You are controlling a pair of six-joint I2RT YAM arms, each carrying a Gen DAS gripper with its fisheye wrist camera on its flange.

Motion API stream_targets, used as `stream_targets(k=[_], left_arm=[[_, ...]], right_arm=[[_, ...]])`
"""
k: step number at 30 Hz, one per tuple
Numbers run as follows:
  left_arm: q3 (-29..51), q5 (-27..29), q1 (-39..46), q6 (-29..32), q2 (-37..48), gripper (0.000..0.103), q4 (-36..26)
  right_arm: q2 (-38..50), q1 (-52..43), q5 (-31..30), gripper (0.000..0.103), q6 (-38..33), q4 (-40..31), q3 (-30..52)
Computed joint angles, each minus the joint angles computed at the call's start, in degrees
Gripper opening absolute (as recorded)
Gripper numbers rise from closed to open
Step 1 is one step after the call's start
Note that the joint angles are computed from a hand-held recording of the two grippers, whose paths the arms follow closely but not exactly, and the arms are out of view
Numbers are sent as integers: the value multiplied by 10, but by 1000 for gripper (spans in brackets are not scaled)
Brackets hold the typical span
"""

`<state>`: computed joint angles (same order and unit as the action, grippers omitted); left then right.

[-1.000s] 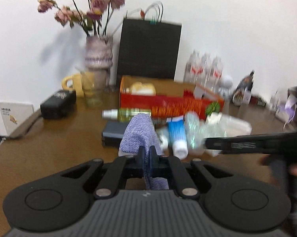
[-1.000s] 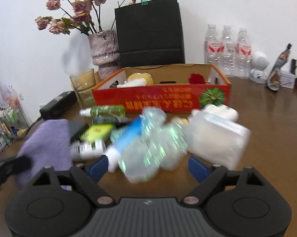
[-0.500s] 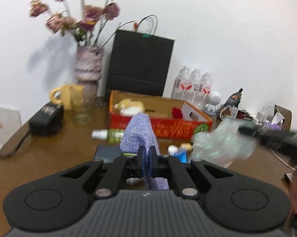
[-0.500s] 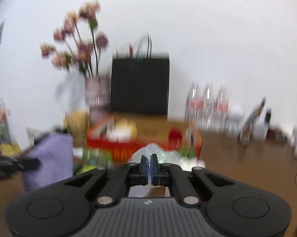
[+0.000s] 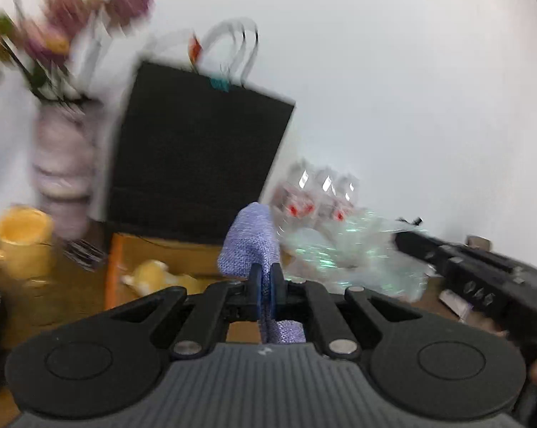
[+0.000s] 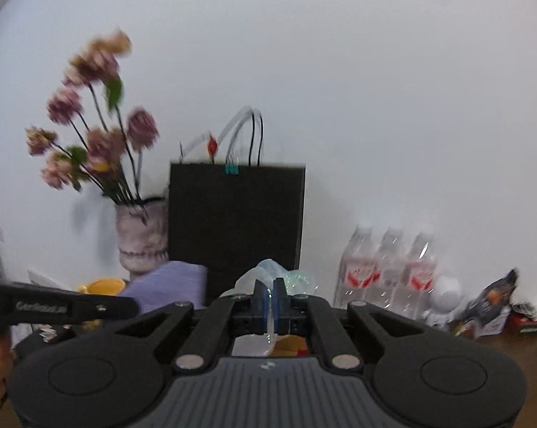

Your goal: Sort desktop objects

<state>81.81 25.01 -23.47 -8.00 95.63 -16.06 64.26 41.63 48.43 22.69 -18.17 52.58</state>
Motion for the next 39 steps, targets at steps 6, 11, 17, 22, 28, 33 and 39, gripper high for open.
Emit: stream_targets(k=[6,11,17,22,28,33,39], left_arm=[[198,-154,-53,56,227,46,-123],[148,-145,-42,48,204,68,-74],[112,-208,-62,46,126,76,-112],[-35,-251,-88,32,-11,92,-85],[-309,-352,-165,4,-271,102,1],[-485,-386,-222,-55,-457,103,-7],[-575,-421,-250,-72,-523,103,-34]], right_arm=[[221,-184,-151,25,61,-105,76],[210,-193,-164,60,53,-96,60],[145,-170,-212,63,85,-144,76],[83,-69,-164,67,170,-196,51],[32,195,11,72,443,-336,0],[141,415,77,88,819,-532,2],[239,487,24,88,883,-488,-22]])
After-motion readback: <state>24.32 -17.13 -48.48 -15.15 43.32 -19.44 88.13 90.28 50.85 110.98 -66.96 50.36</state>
